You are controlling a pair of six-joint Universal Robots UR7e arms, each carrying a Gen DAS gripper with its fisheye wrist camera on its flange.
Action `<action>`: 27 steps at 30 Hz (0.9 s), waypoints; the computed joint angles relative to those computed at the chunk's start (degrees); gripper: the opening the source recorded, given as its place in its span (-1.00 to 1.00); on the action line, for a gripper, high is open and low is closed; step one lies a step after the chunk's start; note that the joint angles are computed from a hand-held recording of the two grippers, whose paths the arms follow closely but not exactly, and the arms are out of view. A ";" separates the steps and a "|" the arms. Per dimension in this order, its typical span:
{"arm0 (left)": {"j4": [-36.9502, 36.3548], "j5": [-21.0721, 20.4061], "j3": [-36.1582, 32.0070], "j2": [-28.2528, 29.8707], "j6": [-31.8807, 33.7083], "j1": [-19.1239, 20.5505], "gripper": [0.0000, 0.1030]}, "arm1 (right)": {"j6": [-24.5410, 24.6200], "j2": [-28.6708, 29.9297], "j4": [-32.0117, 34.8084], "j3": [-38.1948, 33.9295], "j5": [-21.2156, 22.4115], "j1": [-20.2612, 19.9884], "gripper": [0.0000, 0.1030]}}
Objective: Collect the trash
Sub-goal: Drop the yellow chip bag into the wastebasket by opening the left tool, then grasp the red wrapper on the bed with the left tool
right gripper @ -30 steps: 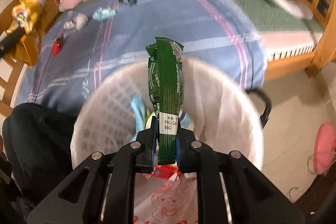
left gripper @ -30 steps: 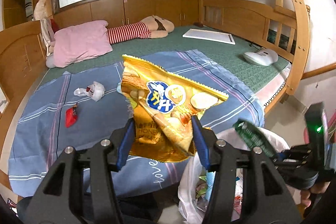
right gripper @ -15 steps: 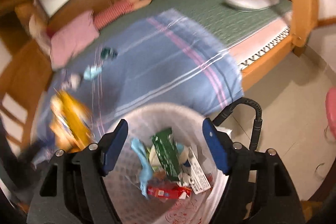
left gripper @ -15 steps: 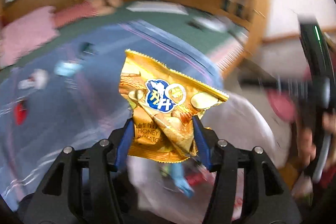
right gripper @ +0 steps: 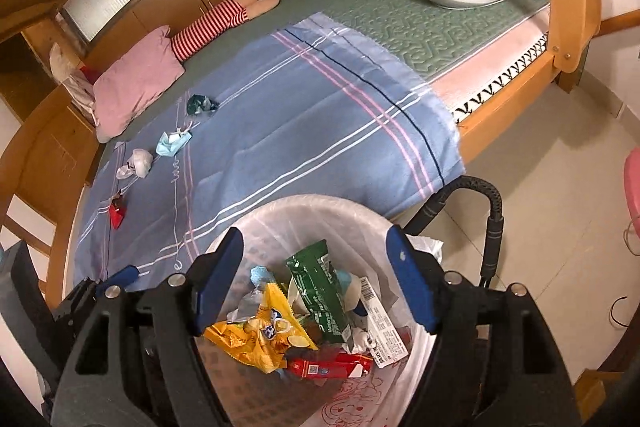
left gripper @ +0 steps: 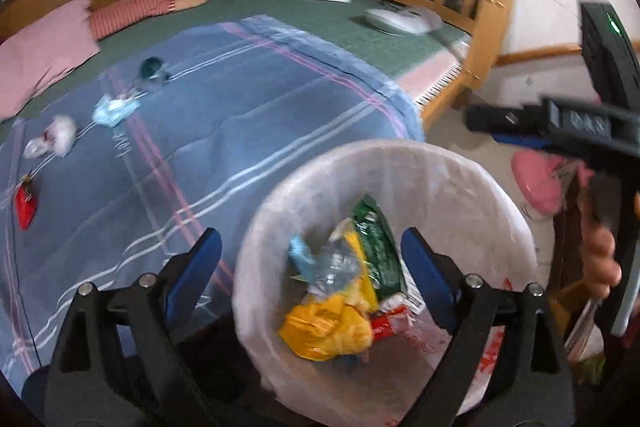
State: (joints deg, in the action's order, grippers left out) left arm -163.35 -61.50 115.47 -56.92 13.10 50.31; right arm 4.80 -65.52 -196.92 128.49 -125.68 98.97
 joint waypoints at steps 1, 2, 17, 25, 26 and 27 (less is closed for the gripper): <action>-1.46 2.18 -0.08 0.25 -0.90 0.22 0.77 | -0.03 0.20 0.16 -0.08 -0.11 0.02 0.41; -2.94 4.63 -0.21 0.59 -1.64 0.33 0.77 | -0.11 0.48 0.25 -0.20 -0.28 0.03 0.41; -11.05 26.81 -5.17 -1.11 -15.15 8.10 0.89 | -16.62 15.91 -20.04 -8.54 -1.79 7.54 0.90; -8.71 22.55 -4.35 -3.04 -23.46 10.40 0.89 | -14.29 19.07 -14.77 -13.78 -1.02 9.29 0.90; -9.00 22.36 -4.24 -3.03 -22.96 10.36 0.89 | -13.20 18.58 -12.05 -13.94 -0.11 9.15 0.90; -9.00 22.25 -4.68 -2.58 -22.78 10.43 0.90 | -12.49 18.56 -10.61 -14.17 0.05 9.27 0.90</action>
